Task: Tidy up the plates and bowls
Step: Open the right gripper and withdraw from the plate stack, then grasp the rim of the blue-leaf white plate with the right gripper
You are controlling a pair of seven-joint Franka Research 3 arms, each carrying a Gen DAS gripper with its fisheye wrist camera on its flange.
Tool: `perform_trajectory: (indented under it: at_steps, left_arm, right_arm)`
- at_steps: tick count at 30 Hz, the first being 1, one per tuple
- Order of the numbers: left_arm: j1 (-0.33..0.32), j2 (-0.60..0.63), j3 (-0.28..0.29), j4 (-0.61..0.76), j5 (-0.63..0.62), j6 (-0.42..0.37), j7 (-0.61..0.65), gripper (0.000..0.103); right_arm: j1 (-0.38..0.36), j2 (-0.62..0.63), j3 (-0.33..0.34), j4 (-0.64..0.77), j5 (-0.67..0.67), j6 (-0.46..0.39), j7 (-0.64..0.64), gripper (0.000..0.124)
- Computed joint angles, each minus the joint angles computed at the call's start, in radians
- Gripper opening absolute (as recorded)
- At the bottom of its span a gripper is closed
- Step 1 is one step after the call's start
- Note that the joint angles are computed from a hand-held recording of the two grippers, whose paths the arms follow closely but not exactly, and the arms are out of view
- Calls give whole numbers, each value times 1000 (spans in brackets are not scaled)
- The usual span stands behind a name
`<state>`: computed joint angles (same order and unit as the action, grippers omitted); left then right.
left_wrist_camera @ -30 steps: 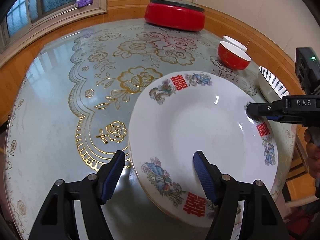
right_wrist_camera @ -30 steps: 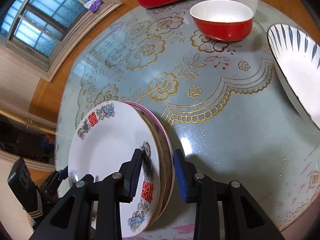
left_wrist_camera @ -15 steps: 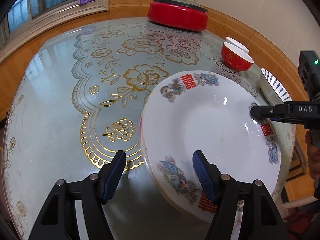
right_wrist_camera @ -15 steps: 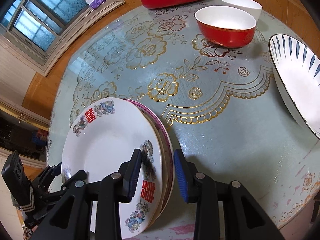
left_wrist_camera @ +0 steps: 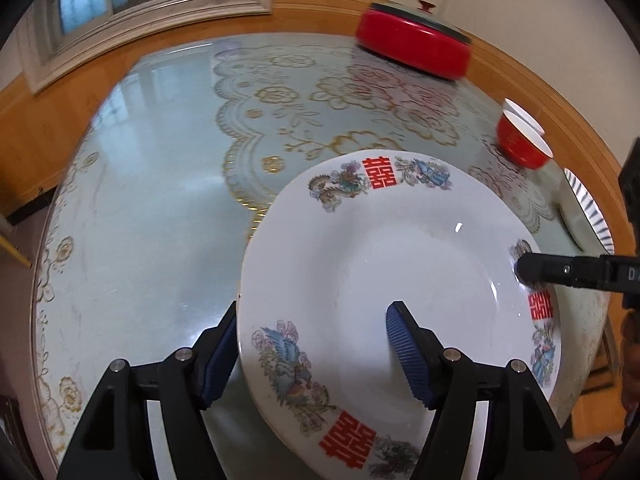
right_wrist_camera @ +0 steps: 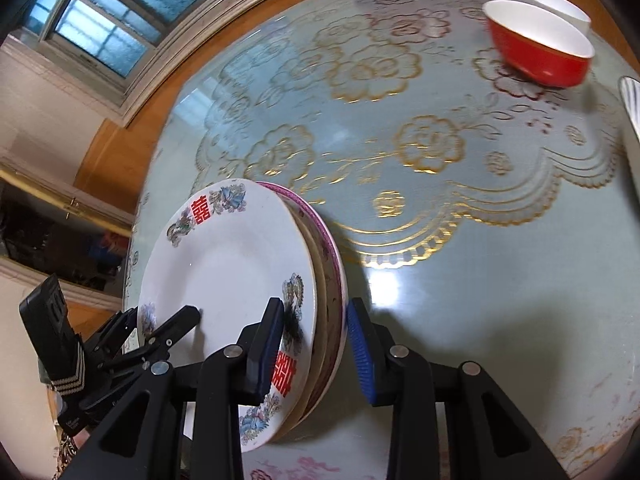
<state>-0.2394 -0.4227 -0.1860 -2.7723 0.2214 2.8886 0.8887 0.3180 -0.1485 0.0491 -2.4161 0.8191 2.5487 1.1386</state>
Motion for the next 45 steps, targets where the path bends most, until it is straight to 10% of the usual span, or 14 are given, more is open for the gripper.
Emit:
perform_trajectory:
  at_steps: [6,17,29,42,45]
  left_arm:
    - [-10,-42,10,-27,-25,-5,-19,71]
    - [203,-250,-275,56,202,-143,-488,101]
    - [206,405,-520,659,591,-214,-690,102]
    - [-113,913,-387,1170,630,-418,-549,102]
    - [-147,971,-359,1232,577,-427,-510,87]
  right_arm:
    - [2,16,-3,20,8,-24,-4,33]
    - [-84,-110,-84,-25,-60,43,-170,39]
    - [-337,-3,-238,163,-121,-2,-316,39]
    - [-516,317,-191,442,-130,-268,-363,39]
    - [-538,346,-180,476,-120,-324,-382,39]
